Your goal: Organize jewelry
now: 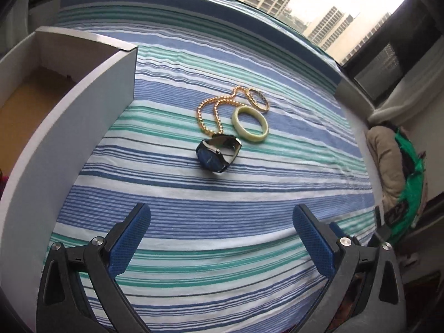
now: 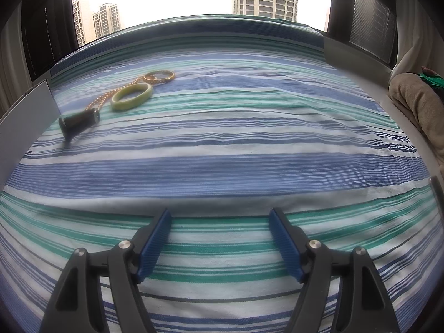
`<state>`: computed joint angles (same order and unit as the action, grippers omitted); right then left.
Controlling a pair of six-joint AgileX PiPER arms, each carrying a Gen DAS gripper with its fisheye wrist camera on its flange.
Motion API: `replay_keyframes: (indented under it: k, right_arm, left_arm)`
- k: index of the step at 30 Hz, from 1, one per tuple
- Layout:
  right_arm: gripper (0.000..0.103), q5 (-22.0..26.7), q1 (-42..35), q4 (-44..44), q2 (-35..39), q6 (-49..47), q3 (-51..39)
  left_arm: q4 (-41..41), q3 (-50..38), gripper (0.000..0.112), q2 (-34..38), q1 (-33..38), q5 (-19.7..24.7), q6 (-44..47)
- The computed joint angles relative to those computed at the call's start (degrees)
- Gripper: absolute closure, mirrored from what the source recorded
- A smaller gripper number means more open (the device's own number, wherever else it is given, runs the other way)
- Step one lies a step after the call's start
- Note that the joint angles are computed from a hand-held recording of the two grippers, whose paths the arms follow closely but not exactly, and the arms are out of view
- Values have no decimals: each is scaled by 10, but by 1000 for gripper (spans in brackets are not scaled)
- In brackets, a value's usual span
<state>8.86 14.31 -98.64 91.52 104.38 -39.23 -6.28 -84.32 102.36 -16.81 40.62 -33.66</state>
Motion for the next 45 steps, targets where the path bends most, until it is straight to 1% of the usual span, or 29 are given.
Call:
replay_keyframes:
  k: [2, 6, 8, 9, 11, 13, 15, 16, 17, 18, 19, 20, 21, 22, 25, 28, 31, 35, 38, 45]
  right_arm:
    - [28, 0, 0, 0, 0, 0, 0]
    - [28, -1, 0, -2, 0, 2, 0]
    - [28, -1, 0, -2, 0, 2, 0]
    - [28, -1, 0, -2, 0, 2, 0]
    - [27, -1, 0, -4, 0, 4, 0]
    - [27, -1, 2, -4, 0, 6, 1]
    - [27, 0, 3, -4, 0, 6, 1]
    - [27, 0, 3, -4, 0, 6, 1]
    - [27, 0, 3, -4, 0, 6, 1]
    - [27, 0, 3, -4, 0, 7, 1]
    - [26, 0, 3, -4, 0, 7, 1]
    - [26, -1, 3, -4, 0, 7, 1]
    - [26, 0, 3, -6, -1, 8, 1]
    - [26, 0, 4, -6, -1, 9, 1]
    - [26, 1, 4, -7, -1, 10, 2]
    - [26, 6, 9, -3, -1, 10, 3]
    - [26, 7, 11, -1, -1, 8, 3]
    - [26, 6, 10, -1, -1, 8, 3]
    - [26, 7, 10, -1, -1, 8, 3]
    - [26, 7, 11, 0, -1, 7, 3]
  left_arm:
    - [-4, -68, 10, 43, 12, 30, -13]
    - [-14, -222, 13, 163, 21, 109, -18]
    - [2, -303, 25, 227, 16, 162, -31]
    - [11, -337, 27, 255, 13, 185, -41]
    - [24, -379, 33, 294, 9, 210, -63]
    - [36, -400, 36, 317, 6, 219, -83]
    - [44, -405, 45, 327, 4, 221, -93]
    - [40, -403, 55, 328, 4, 216, -91]
    - [34, -405, 76, 332, 5, 216, -85]
    - [38, -414, 82, 339, 3, 226, -84]
    - [40, -401, 93, 332, 2, 215, -82]
    - [49, -377, 101, 319, 0, 198, -83]
    - [58, -354, 102, 305, -3, 186, -81]
    - [63, -321, 104, 285, -5, 164, -79]
    - [71, -210, 104, 209, -8, 101, -65]
    - [71, -111, 104, 135, -9, 51, -46]
    - [73, -37, 104, 72, -12, 30, -28]
    - [110, 60, 104, -3, -28, 2, -43]
    - [118, 133, 104, -50, -38, -28, -55]
    - [123, 230, 104, -113, -56, -79, -81]
